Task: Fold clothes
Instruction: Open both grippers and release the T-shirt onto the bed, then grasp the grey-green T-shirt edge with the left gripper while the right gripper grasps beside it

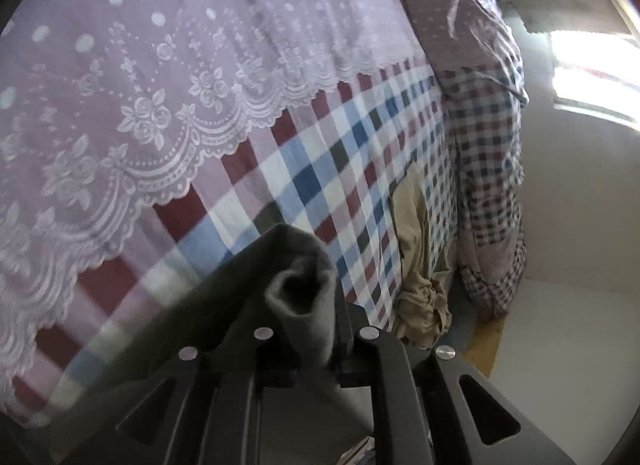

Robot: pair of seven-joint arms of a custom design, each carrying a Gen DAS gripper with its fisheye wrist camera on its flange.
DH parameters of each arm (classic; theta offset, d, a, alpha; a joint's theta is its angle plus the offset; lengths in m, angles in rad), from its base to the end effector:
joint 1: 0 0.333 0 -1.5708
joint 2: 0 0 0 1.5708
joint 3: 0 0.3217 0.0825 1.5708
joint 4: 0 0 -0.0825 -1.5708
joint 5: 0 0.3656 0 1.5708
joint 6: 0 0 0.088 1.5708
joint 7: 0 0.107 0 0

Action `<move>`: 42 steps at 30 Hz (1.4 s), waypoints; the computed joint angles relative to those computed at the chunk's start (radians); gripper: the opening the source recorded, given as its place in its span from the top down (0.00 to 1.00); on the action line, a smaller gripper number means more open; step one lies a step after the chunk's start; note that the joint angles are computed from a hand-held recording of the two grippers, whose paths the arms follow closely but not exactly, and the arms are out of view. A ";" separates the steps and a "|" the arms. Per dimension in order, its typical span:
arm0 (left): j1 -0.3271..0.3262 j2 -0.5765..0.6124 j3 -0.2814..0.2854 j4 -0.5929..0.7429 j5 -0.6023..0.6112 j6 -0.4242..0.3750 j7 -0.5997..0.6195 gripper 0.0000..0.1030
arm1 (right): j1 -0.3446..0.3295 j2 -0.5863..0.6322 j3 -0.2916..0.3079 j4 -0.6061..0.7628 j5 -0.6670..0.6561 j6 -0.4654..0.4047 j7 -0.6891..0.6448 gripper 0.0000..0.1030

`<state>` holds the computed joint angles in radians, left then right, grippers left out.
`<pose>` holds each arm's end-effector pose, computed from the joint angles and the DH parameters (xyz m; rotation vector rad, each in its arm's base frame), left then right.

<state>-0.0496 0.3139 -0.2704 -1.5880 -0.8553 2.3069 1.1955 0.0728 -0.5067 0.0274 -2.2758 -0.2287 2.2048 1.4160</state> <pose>0.6422 -0.2034 0.5234 2.1110 -1.1773 0.8882 0.4143 0.0361 0.6042 -2.3974 1.6777 -0.6993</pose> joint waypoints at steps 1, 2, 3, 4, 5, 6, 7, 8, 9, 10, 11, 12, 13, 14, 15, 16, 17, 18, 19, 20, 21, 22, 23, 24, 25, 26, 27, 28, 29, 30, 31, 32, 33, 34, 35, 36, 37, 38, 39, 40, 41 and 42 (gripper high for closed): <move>0.004 0.001 -0.003 -0.004 -0.018 0.013 0.016 0.87 | -0.007 0.019 -0.009 0.004 0.007 0.008 0.011 0.68; 0.009 -0.006 -0.007 -0.016 -0.045 0.046 0.043 0.82 | -0.020 0.030 -0.012 0.002 0.003 0.021 0.031 0.62; 0.014 -0.012 -0.011 -0.027 -0.074 0.077 0.071 0.75 | -0.033 0.041 -0.015 0.000 -0.003 0.036 0.052 0.53; 0.018 -0.018 -0.014 -0.037 -0.104 0.108 0.100 0.70 | -0.050 0.046 -0.011 -0.007 -0.022 0.055 0.079 0.45; 0.022 -0.028 -0.017 -0.050 -0.138 0.144 0.134 0.62 | -0.065 0.051 -0.007 -0.014 -0.042 0.074 0.108 0.44; 0.028 -0.044 -0.020 -0.070 -0.181 0.188 0.176 0.55 | -0.083 0.056 -0.001 -0.021 -0.068 0.093 0.142 0.44; 0.035 -0.060 -0.023 -0.088 -0.234 0.228 0.226 0.52 | -0.114 0.055 0.022 -0.033 -0.128 0.116 0.204 0.44; 0.043 -0.073 -0.022 -0.101 -0.282 0.253 0.270 0.48 | -0.144 0.051 0.046 -0.043 -0.193 0.130 0.271 0.44; 0.050 -0.088 -0.018 -0.115 -0.320 0.258 0.309 0.45 | -0.188 0.043 0.086 -0.054 -0.289 0.138 0.374 0.44; 0.057 -0.109 -0.014 -0.138 -0.367 0.266 0.360 0.43 | -0.215 0.029 0.111 -0.064 -0.357 0.136 0.466 0.44; 0.061 -0.132 -0.006 -0.164 -0.406 0.268 0.409 0.40 | -0.217 0.011 0.111 -0.075 -0.379 0.141 0.514 0.44; 0.063 -0.161 0.005 -0.198 -0.431 0.261 0.456 0.40 | -0.209 -0.013 0.103 -0.091 -0.386 0.152 0.549 0.44; 0.062 -0.190 0.019 -0.231 -0.455 0.254 0.502 0.40 | -0.197 -0.043 0.094 -0.111 -0.384 0.165 0.575 0.44; 0.060 -0.219 0.034 -0.263 -0.477 0.245 0.546 0.40 | -0.185 -0.072 0.088 -0.129 -0.380 0.176 0.590 0.44; 0.057 -0.247 0.050 -0.296 -0.500 0.233 0.593 0.40 | -0.177 -0.104 0.088 -0.149 -0.377 0.187 0.607 0.43; 0.053 -0.276 0.066 -0.333 -0.525 0.217 0.642 0.40 | -0.164 -0.136 0.090 -0.168 -0.367 0.197 0.620 0.43; 0.046 -0.308 0.081 -0.376 -0.551 0.203 0.688 0.40 | -0.154 -0.168 0.093 -0.186 -0.356 0.205 0.631 0.42; 0.039 -0.340 0.097 -0.417 -0.574 0.190 0.732 0.40 | -0.141 -0.201 0.100 -0.202 -0.340 0.208 0.641 0.41; 0.032 -0.374 0.113 -0.462 -0.596 0.182 0.772 0.40 | -0.128 -0.239 0.110 -0.223 -0.323 0.214 0.656 0.40; 0.024 -0.410 0.128 -0.511 -0.618 0.184 0.807 0.40 | -0.121 -0.264 0.118 -0.237 -0.309 0.224 0.672 0.39; 0.016 -0.447 0.142 -0.559 -0.638 0.184 0.837 0.40 | -0.114 -0.290 0.127 -0.252 -0.294 0.234 0.689 0.37; 0.007 -0.483 0.156 -0.606 -0.657 0.181 0.861 0.40 | -0.100 -0.323 0.135 -0.271 -0.270 0.249 0.711 0.36; -0.001 -0.514 0.169 -0.649 -0.671 0.175 0.883 0.40 | -0.087 -0.355 0.145 -0.290 -0.246 0.267 0.735 0.35; -0.008 -0.542 0.179 -0.688 -0.674 0.171 0.894 0.40 | -0.077 -0.392 0.162 -0.314 -0.224 0.291 0.771 0.32; -0.015 -0.567 0.184 -0.723 -0.669 0.171 0.899 0.40 | -0.074 -0.415 0.182 -0.329 -0.210 0.305 0.798 0.30; -0.022 -0.592 0.190 -0.757 -0.665 0.171 0.903 0.40 | -0.072 -0.438 0.202 -0.343 -0.197 0.320 0.827 0.30; -0.029 -0.617 0.195 -0.791 -0.668 0.172 0.907 0.40 | -0.073 -0.461 0.228 -0.357 -0.185 0.336 0.867 0.29; -0.036 -0.640 0.202 -0.825 -0.686 0.173 0.911 0.40 | -0.075 -0.483 0.255 -0.370 -0.174 0.351 0.908 0.29; -0.042 -0.664 0.208 -0.859 -0.704 0.173 0.914 0.40 | -0.076 -0.505 0.281 -0.382 -0.164 0.367 0.950 0.28; -0.047 -0.689 0.215 -0.895 -0.730 0.166 0.923 0.40 | -0.077 -0.525 0.303 -0.398 -0.155 0.391 0.994 0.28; -0.051 -0.716 0.228 -0.933 -0.769 0.147 0.939 0.40 | -0.075 -0.544 0.323 -0.416 -0.144 0.421 1.040 0.27; -0.052 -0.740 0.235 -0.966 -0.797 0.130 0.950 0.40 | -0.071 -0.560 0.346 -0.440 -0.128 0.461 1.092 0.27; -0.051 -0.757 0.234 -0.988 -0.807 0.123 0.953 0.40 | -0.067 -0.563 0.365 -0.455 -0.122 0.495 1.125 0.26; -0.048 -0.772 0.229 -1.004 -0.805 0.124 0.952 0.40 | -0.059 -0.550 0.380 -0.459 -0.123 0.514 1.132 0.26; -0.045 -0.785 0.224 -1.018 -0.799 0.129 0.951 0.40 | -0.052 -0.535 0.395 -0.462 -0.125 0.533 1.140 0.26; -0.042 -0.796 0.221 -1.031 -0.793 0.134 0.947 0.40 | -0.046 -0.520 0.411 -0.465 -0.128 0.554 1.148 0.26; -0.041 -0.802 0.219 -1.042 -0.786 0.138 0.935 0.40 | -0.040 -0.501 0.425 -0.466 -0.131 0.575 1.156 0.26; -0.040 -0.806 0.218 -1.052 -0.778 0.142 0.917 0.40 | -0.023 -0.470 0.429 -0.462 -0.128 0.597 1.156 0.26; -0.040 -0.810 0.219 -1.062 -0.776 0.143 0.904 0.40 | -0.014 -0.450 0.433 -0.459 -0.130 0.613 1.155 0.26; -0.041 -0.813 0.221 -1.072 -0.783 0.140 0.899 0.40 | -0.006 -0.431 0.437 -0.455 -0.132 0.628 1.153 0.26; -0.041 -0.816 0.223 -1.080 -0.791 0.137 0.898 0.40 | 0.000 -0.413 0.442 -0.449 -0.136 0.638 1.148 0.26; -0.042 -0.819 0.222 -1.085 -0.797 0.133 0.902 0.40 | 0.006 -0.396 0.447 -0.444 -0.141 0.650 1.143 0.26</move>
<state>-0.0920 -0.5049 -0.0487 -2.6728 -1.6522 2.4401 2.0979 0.0786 -0.9026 0.4744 -2.7197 -0.3695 2.8549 2.5594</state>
